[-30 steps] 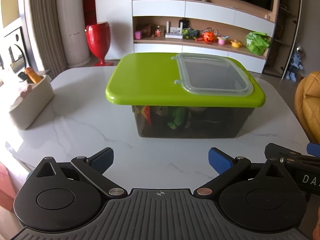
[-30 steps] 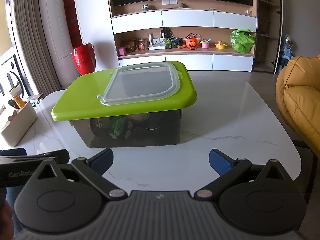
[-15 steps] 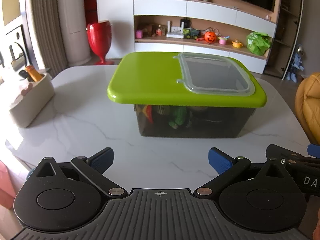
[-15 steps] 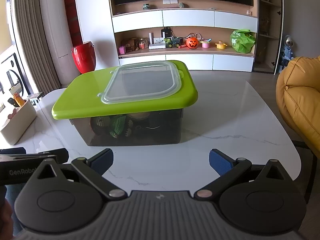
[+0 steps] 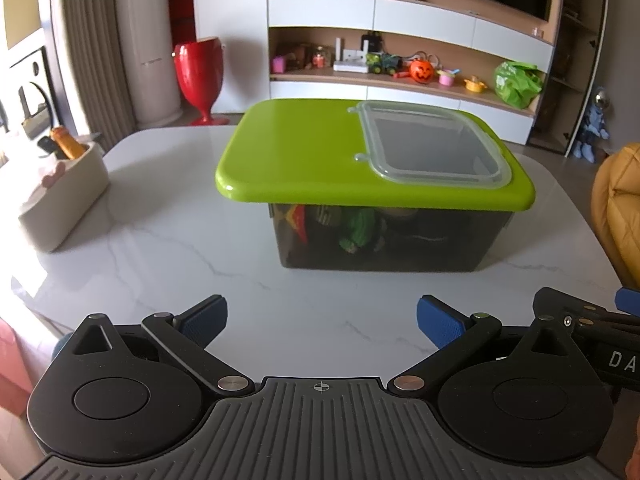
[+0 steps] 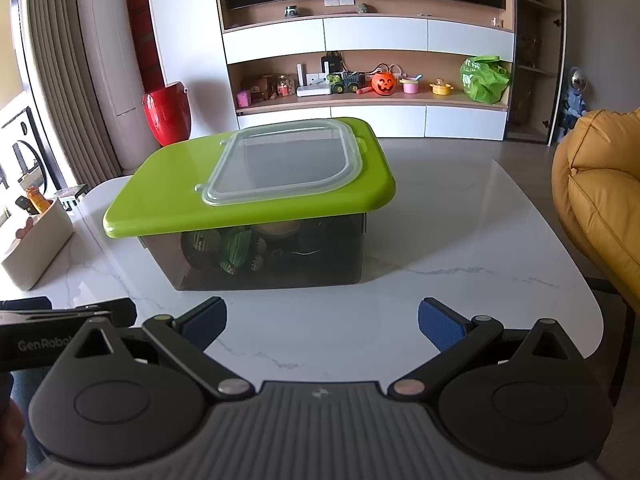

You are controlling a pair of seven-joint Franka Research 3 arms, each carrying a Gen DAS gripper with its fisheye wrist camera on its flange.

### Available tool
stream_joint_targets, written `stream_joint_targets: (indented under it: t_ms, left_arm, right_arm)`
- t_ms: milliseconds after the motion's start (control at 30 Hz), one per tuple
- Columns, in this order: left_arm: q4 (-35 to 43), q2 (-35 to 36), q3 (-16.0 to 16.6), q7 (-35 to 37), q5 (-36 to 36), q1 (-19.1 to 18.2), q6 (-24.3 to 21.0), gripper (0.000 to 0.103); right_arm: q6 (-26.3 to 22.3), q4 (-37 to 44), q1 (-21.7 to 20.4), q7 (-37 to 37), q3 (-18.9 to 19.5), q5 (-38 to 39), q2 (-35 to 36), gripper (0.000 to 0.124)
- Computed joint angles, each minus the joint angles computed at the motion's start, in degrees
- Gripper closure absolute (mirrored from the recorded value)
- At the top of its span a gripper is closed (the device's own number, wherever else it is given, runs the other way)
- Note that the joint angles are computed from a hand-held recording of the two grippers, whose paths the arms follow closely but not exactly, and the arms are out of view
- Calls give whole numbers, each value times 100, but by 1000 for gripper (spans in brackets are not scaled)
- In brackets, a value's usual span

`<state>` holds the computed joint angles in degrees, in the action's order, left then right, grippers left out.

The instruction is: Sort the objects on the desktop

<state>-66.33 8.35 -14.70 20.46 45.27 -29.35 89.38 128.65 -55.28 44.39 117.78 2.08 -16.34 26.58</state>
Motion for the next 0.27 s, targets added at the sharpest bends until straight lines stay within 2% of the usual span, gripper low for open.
stream_joint_targets:
  t_ms: [267]
  left_arm:
    - [-237, -122, -32, 45, 158, 33, 64, 0]
  right_arm:
    - [-144, 199, 45, -1, -20, -5, 119, 21]
